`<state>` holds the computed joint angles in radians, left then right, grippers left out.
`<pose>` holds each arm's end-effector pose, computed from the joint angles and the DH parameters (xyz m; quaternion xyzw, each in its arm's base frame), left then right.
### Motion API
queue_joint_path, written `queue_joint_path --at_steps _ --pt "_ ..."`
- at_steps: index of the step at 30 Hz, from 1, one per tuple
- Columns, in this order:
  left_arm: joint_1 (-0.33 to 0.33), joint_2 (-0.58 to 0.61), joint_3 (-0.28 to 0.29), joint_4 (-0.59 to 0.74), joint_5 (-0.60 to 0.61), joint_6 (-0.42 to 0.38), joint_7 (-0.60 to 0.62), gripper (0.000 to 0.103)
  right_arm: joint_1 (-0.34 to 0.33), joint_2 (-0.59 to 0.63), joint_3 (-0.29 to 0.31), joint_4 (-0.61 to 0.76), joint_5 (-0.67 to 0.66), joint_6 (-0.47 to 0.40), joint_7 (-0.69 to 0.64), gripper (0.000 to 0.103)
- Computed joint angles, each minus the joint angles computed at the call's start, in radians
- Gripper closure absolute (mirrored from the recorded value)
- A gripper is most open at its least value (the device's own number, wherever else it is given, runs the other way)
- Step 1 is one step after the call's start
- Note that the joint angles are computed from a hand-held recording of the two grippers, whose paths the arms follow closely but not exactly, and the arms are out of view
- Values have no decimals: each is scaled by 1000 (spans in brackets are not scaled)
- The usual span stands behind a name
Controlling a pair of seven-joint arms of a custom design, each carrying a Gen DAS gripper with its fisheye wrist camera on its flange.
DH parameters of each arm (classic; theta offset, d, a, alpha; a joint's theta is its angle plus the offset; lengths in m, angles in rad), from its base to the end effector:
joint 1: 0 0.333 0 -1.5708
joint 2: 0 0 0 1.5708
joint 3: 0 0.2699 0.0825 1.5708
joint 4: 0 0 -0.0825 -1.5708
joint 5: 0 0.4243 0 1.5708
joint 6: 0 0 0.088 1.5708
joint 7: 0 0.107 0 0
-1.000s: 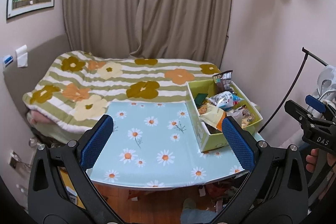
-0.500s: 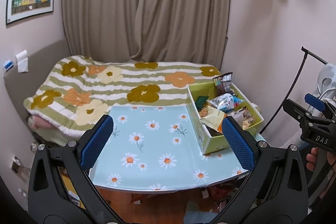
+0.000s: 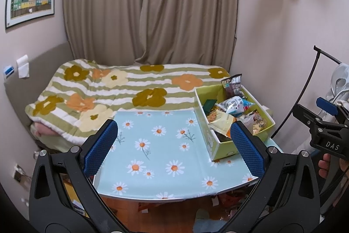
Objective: Organize snacks
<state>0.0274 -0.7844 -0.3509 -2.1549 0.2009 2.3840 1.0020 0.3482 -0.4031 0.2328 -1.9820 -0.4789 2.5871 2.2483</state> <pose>0.3848 -0.1912 0.7408 -0.6510 0.5677 -0.3511 0.3614 0.4309 0.3215 0.7005 -0.6639 0.5371 -0.3168 0.4128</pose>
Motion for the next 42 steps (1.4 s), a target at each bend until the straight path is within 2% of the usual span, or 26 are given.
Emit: queue_joint_path --at_steps 22,32,34,36,39,42 --pt "-2 27 3 20 -1 -2 -7 1 4 8 3 11 0 -5 -6 1" --pt "17 30 -19 19 37 9 -20 1 4 17 2 23 -3 -12 0 1" --pt "-1 40 -8 23 27 5 -3 1 6 18 1 25 -1 -16 -3 1" --pt "-25 47 13 20 -3 17 12 0 7 24 0 32 2 -22 -6 1" --pt "-25 40 17 6 -23 25 -6 1 10 30 -1 40 6 -28 -10 1" --pt "-28 15 24 -34 -33 72 -10 1 12 35 -2 45 7 -32 -15 1"
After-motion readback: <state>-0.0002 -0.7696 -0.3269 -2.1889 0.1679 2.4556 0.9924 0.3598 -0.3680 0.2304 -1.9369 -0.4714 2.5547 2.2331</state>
